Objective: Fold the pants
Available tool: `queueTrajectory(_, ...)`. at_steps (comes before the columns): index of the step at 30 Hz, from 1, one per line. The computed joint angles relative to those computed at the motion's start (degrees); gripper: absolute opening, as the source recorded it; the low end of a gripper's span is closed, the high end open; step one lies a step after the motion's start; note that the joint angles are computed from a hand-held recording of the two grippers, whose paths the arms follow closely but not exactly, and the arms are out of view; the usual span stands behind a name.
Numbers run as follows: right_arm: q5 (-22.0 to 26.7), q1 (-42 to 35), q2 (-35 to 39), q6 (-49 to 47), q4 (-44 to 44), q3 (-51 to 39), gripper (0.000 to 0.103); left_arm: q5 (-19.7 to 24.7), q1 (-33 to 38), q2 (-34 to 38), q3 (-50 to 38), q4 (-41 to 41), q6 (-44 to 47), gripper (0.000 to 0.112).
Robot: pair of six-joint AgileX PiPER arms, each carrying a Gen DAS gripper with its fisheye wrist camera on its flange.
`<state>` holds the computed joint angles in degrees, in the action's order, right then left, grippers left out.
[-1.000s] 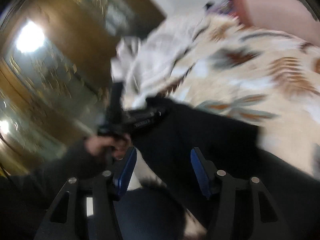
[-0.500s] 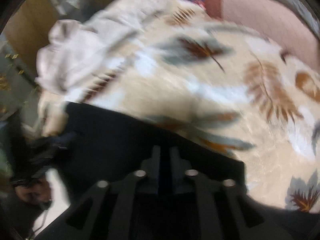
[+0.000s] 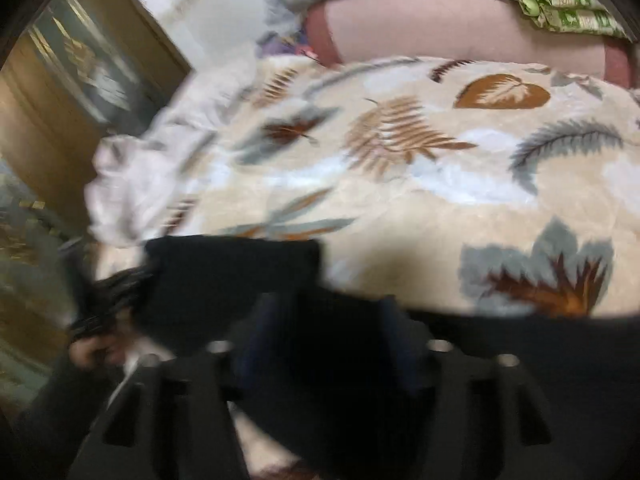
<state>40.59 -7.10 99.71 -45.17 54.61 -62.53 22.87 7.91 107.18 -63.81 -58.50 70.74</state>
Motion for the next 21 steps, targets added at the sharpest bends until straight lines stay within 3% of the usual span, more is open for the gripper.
queueTrajectory(1,1.5,-0.7,-2.4,-4.7,4.6,3.7,0.065,-2.7,-1.1,-2.8,2.6,0.2,-1.3,0.003)
queueTrajectory(3,1.5,-0.4,-5.0,-9.3,6.9,9.0,0.067,-1.1,-0.8,-8.1,7.8,-6.2,3.0,0.012)
queueTrajectory(5,-7.6,3.1,-4.7,-5.3,0.0,11.7,0.062,5.9,1.9,-11.1,12.7,-14.3,10.8,0.019)
queueTrajectory(6,-11.7,2.9,-3.4,-2.1,-3.5,12.5,0.053,6.5,2.2,-11.7,14.6,-14.9,11.5,0.020)
queueTrajectory(7,-13.4,1.7,-3.3,-0.6,-4.8,12.7,0.024,5.0,1.8,-11.0,15.7,-13.5,10.9,0.020)
queueTrajectory(8,-12.9,-1.4,-3.6,-0.4,-3.7,12.8,0.014,4.3,1.9,-9.7,16.2,-14.2,12.5,0.020)
queueTrajectory(9,-13.6,-3.0,-4.0,2.1,-4.1,13.1,0.014,5.9,3.4,-8.8,16.6,-17.2,16.4,0.020)
queueTrajectory(11,-19.2,-6.2,-8.8,4.1,-5.2,17.1,0.030,9.0,5.5,-7.5,15.5,-17.3,17.3,0.018)
queueTrajectory(12,-19.5,-8.2,-11.1,1.6,-2.9,18.6,0.037,9.1,5.4,-7.4,14.7,-16.0,15.6,0.018)
queueTrajectory(14,-14.2,-17.4,-17.6,-8.9,7.1,22.4,0.065,7.3,4.2,-7.9,14.3,-14.0,14.5,0.018)
queueTrajectory(16,-8.6,-28.9,-22.3,-17.8,15.2,26.3,0.078,6.0,3.3,-8.7,14.9,-13.9,14.6,0.018)
queueTrajectory(17,-6.8,-34.6,-23.3,-18.8,17.2,27.7,0.078,6.1,3.4,-8.7,15.0,-14.5,15.3,0.018)
queueTrajectory(19,2.7,-45.4,-19.8,-20.9,14.9,25.9,0.077,6.1,3.4,-8.6,15.9,-17.9,18.1,0.018)
queueTrajectory(21,7.5,-49.5,-16.2,-21.0,12.5,24.2,0.074,6.1,3.7,-8.4,16.9,-22.0,21.4,0.018)
